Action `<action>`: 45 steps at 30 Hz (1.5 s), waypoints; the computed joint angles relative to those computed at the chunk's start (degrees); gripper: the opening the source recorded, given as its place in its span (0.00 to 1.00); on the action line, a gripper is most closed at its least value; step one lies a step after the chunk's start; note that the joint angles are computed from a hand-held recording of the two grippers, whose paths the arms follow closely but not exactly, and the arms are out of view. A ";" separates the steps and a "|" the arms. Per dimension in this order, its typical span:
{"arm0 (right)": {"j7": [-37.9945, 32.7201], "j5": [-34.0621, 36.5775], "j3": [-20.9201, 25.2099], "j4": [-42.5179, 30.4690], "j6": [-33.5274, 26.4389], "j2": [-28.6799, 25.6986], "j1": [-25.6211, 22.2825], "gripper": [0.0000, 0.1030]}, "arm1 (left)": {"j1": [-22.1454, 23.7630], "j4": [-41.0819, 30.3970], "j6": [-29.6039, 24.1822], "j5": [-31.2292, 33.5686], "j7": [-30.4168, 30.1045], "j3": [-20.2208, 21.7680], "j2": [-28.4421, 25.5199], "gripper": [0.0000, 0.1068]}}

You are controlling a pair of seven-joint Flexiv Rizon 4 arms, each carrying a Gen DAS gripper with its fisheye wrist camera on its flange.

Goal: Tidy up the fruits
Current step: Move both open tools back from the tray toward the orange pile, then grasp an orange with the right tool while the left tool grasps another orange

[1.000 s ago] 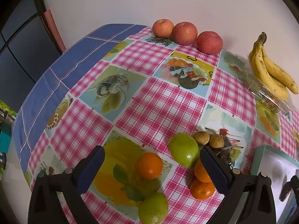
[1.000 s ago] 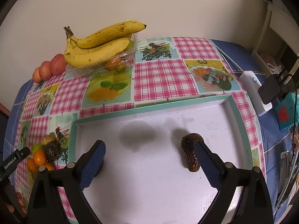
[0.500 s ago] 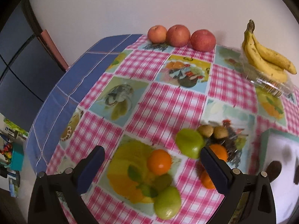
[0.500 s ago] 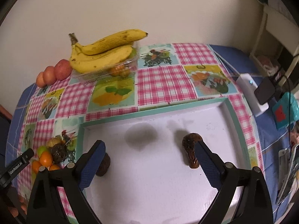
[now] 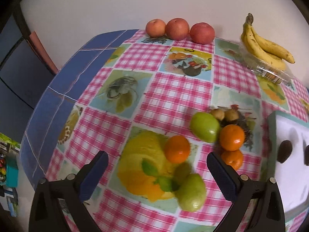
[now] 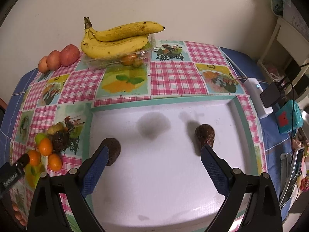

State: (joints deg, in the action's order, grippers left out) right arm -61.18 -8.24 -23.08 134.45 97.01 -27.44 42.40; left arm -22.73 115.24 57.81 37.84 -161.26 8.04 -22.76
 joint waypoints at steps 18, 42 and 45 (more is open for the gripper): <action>1.07 2.35 12.65 -3.28 1.64 -1.43 -4.56 0.93 | 7.20 8.30 13.89 5.84 -3.08 5.57 5.57 0.96; 0.77 -3.95 35.61 -10.54 -2.10 -7.32 -21.25 0.59 | 26.61 20.76 37.29 -24.39 20.71 -10.74 -2.22 0.90; 0.13 -4.36 37.61 -11.41 -3.85 -8.39 -22.82 0.54 | 25.77 21.10 37.88 -26.48 22.25 -10.47 -2.35 0.90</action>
